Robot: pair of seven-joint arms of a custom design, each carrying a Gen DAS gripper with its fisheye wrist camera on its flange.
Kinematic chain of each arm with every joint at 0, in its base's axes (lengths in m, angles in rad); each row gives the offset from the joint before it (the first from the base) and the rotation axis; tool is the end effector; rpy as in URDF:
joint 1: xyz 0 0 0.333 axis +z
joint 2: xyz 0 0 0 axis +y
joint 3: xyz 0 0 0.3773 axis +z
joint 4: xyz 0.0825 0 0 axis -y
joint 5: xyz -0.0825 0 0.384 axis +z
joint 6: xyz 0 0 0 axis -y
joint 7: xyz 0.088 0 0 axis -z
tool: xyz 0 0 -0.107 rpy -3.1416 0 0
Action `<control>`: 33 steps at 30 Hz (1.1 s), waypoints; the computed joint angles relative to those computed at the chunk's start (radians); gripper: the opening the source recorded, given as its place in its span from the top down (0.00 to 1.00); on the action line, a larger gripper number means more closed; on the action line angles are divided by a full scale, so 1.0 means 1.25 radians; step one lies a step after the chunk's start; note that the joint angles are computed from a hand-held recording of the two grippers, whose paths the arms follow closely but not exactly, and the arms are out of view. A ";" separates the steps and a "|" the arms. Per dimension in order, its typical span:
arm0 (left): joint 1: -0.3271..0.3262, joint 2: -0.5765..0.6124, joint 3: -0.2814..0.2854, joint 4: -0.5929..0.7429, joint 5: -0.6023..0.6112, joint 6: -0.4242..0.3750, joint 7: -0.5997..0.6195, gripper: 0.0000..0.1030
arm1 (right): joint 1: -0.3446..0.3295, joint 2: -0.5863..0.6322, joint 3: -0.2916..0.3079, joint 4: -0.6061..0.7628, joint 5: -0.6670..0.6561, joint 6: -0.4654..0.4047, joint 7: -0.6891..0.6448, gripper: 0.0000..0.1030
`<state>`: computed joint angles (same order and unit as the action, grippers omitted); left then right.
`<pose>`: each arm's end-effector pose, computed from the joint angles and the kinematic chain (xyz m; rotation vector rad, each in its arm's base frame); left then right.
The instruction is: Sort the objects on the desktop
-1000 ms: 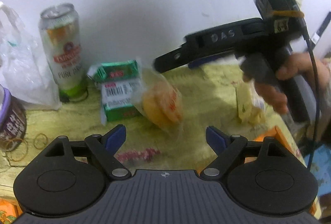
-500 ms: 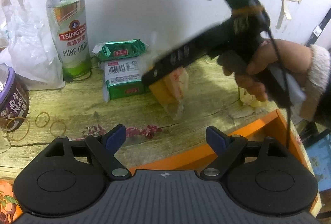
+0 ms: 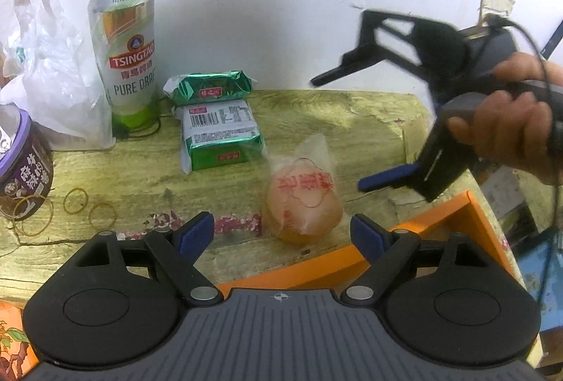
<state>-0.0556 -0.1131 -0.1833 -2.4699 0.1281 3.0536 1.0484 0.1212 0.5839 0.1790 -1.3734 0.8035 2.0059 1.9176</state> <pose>0.4878 -0.1316 0.4766 -2.0308 1.7405 -0.8458 0.7266 0.2341 0.4576 -1.3921 2.1424 0.9792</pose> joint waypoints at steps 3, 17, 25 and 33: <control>-0.007 0.005 0.003 0.000 -0.011 0.007 0.006 0.17 | -0.011 -0.017 0.007 -0.013 0.000 0.000 -0.088 0.03; -0.063 0.061 0.020 0.026 -0.191 0.026 0.136 0.17 | -0.003 -0.006 0.018 -0.072 0.039 -0.015 -0.034 0.00; -0.065 0.059 0.015 0.020 -0.218 -0.011 0.148 0.17 | -0.042 -0.023 0.028 -0.131 0.211 -0.045 -0.130 0.00; -0.055 0.034 0.011 0.012 -0.141 -0.067 0.102 0.13 | -0.012 -0.014 0.000 -0.030 0.053 -0.032 -0.266 0.00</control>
